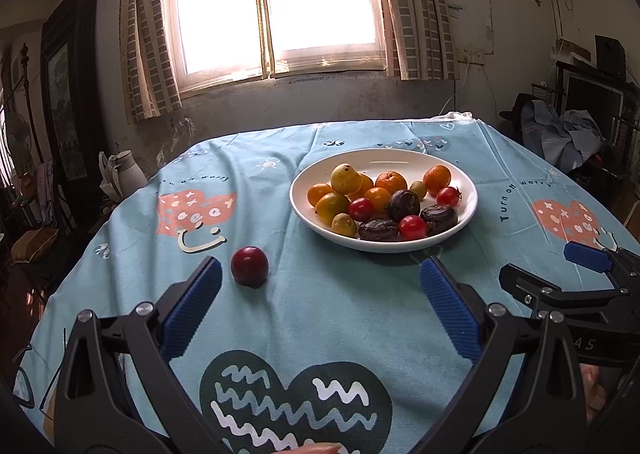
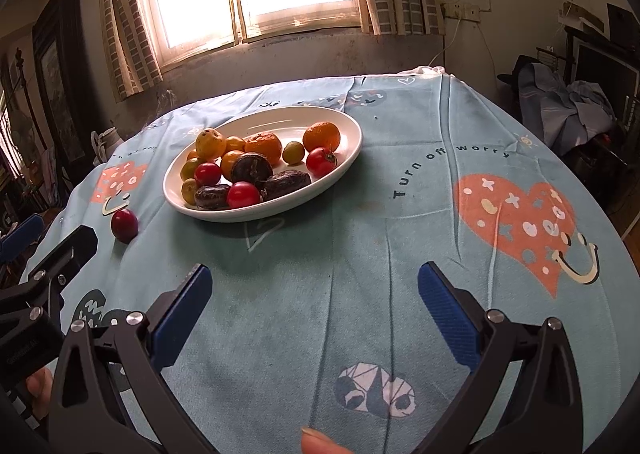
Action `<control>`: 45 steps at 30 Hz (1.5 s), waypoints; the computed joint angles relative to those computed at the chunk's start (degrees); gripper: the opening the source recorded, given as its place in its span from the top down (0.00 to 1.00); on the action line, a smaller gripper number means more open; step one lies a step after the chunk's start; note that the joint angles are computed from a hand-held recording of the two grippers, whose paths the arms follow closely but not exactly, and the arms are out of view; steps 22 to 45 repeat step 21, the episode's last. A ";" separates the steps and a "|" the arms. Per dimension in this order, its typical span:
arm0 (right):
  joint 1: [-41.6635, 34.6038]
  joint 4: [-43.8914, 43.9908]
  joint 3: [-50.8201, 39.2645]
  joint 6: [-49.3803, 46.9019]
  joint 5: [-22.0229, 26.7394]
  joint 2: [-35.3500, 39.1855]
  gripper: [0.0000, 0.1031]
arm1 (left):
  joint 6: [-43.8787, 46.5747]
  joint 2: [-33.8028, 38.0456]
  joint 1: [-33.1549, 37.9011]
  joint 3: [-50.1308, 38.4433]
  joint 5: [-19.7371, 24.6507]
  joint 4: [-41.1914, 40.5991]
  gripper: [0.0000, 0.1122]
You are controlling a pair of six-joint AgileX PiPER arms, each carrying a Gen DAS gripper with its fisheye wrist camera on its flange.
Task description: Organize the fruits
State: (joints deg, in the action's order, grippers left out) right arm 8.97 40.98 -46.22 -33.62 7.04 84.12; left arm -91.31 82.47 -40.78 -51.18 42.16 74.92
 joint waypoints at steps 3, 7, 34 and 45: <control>0.00 0.00 0.00 0.00 0.00 0.00 0.01 | -0.13 -0.06 0.01 0.05 -0.11 0.03 0.10; 0.16 -0.39 0.08 0.43 -0.15 0.08 0.01 | -0.86 0.02 -0.29 0.13 0.53 0.71 0.10; 0.42 -0.08 0.41 0.30 -0.41 0.16 0.01 | -0.24 -0.26 0.68 0.47 -1.36 0.47 0.10; 0.42 -0.08 0.41 0.30 -0.41 0.16 0.01 | -0.24 -0.26 0.68 0.47 -1.36 0.47 0.10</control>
